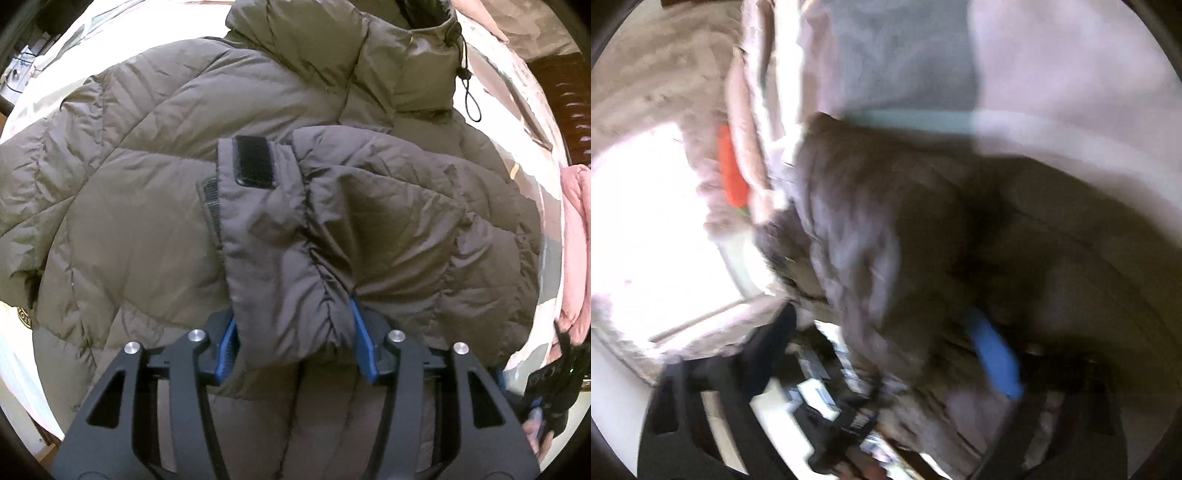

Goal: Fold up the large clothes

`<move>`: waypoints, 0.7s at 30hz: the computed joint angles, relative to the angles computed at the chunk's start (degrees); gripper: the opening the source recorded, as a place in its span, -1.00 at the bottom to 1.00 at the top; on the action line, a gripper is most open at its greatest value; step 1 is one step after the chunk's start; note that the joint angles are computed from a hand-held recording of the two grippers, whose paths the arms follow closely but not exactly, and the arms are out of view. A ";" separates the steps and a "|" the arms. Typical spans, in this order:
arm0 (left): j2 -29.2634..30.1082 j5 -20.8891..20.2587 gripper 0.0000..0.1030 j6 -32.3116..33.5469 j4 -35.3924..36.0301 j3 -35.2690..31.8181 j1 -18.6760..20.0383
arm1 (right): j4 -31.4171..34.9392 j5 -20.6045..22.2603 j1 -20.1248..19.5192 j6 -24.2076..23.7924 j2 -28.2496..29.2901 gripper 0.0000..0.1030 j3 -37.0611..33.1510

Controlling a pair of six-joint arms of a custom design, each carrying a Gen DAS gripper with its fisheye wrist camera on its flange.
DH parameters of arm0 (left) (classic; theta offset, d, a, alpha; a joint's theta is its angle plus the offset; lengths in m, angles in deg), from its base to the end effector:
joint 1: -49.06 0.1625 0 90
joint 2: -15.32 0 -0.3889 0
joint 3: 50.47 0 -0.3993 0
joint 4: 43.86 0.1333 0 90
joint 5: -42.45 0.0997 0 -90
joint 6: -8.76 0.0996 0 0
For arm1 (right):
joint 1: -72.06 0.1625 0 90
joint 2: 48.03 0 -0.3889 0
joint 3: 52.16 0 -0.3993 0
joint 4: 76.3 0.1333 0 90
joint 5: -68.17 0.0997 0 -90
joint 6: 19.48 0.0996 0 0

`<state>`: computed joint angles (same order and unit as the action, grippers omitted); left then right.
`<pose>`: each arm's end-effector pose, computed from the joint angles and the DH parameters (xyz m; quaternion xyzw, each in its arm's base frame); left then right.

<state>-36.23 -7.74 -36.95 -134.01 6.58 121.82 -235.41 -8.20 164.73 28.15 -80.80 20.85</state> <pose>-0.0286 -0.7570 0.3433 -0.2156 0.9143 -0.1401 0.3130 0.1923 -0.7577 0.0784 0.3403 0.8998 -0.1752 0.2092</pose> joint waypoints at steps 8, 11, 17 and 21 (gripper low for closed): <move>4.64 -2.73 0.03 7.83 -4.04 -2.44 0.04 | -11.62 -9.06 -0.49 0.22 0.13 -0.84 0.63; 8.26 0.83 0.02 6.00 1.65 -7.07 -0.62 | -8.53 -11.66 -0.85 0.42 -0.72 -0.84 1.98; 8.56 -0.66 0.09 3.94 3.74 -9.18 0.44 | -3.79 -7.96 -1.52 -0.59 -2.21 -0.13 2.66; 7.21 -0.78 0.10 4.68 2.87 -7.86 0.34 | -4.81 -19.13 2.63 -4.77 -5.96 0.12 4.91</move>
